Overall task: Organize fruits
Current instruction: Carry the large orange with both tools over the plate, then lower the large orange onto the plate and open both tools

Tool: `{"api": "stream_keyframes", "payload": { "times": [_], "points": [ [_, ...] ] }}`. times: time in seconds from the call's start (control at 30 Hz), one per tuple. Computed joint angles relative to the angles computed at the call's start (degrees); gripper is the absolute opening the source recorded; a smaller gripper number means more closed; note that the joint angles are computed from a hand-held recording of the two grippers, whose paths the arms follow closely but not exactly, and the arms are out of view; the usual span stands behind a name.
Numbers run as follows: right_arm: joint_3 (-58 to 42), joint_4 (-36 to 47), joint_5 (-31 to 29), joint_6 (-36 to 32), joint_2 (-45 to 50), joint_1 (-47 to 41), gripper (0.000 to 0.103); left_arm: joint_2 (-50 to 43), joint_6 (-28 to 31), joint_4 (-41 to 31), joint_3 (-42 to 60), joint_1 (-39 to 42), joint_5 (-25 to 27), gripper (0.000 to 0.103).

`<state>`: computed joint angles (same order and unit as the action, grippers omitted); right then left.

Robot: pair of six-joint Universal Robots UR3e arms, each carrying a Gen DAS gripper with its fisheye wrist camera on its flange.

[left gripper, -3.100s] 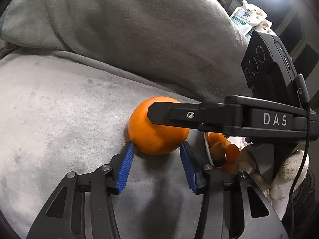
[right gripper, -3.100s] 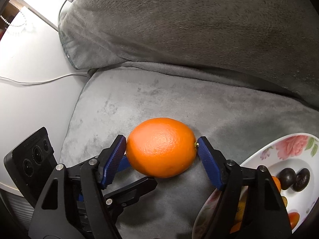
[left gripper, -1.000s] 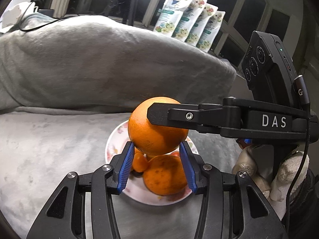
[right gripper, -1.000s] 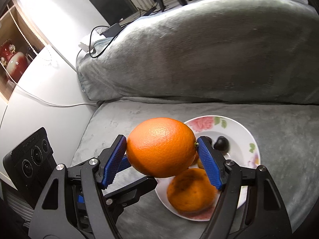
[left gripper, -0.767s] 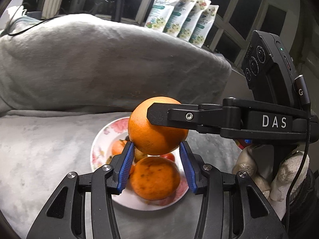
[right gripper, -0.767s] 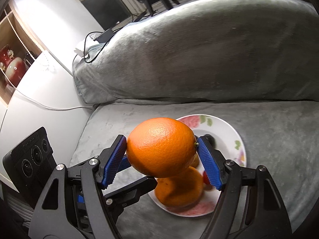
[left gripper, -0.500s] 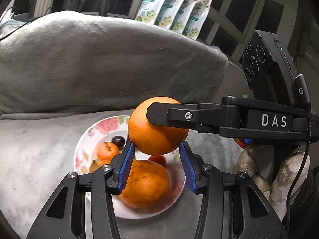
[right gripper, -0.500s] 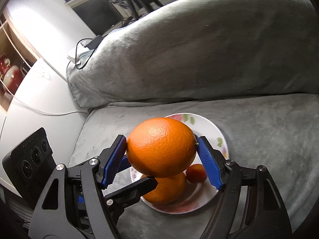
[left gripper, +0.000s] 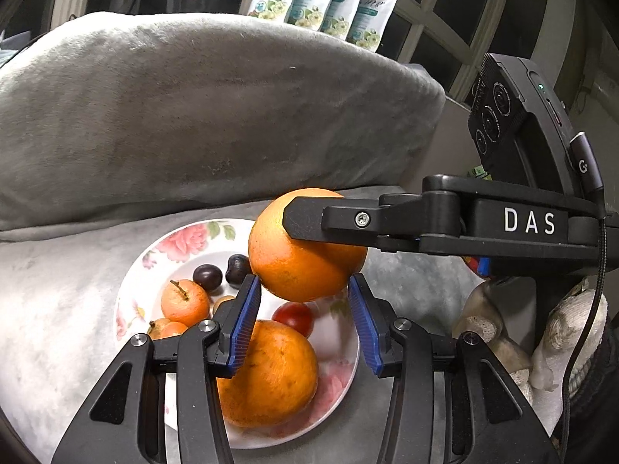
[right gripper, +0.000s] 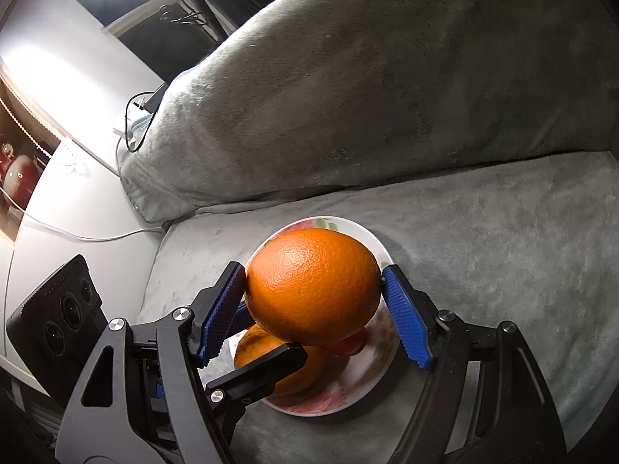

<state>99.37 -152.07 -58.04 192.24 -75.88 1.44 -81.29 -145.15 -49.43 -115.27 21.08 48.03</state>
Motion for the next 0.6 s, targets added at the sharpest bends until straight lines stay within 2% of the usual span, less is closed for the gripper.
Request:
{"api": "stream_keyframes", "payload": {
  "times": [0.33, 0.53, 0.6],
  "points": [
    [0.5, -0.76, 0.27, 0.38, 0.35, -0.42, 0.076, -0.86, -0.45, 0.45, 0.72, -1.13, 1.15, 0.046],
    [0.41, -0.78, -0.48, 0.68, 0.49, -0.39, 0.076, -0.23, 0.66, -0.89, 0.72, -0.45, 0.23, 0.045],
    [0.77, -1.35, 0.96, 0.79, 0.4, -1.13, 0.076, 0.44, 1.22, -1.31, 0.61, -0.26, -0.04, 0.045]
  ]
}}
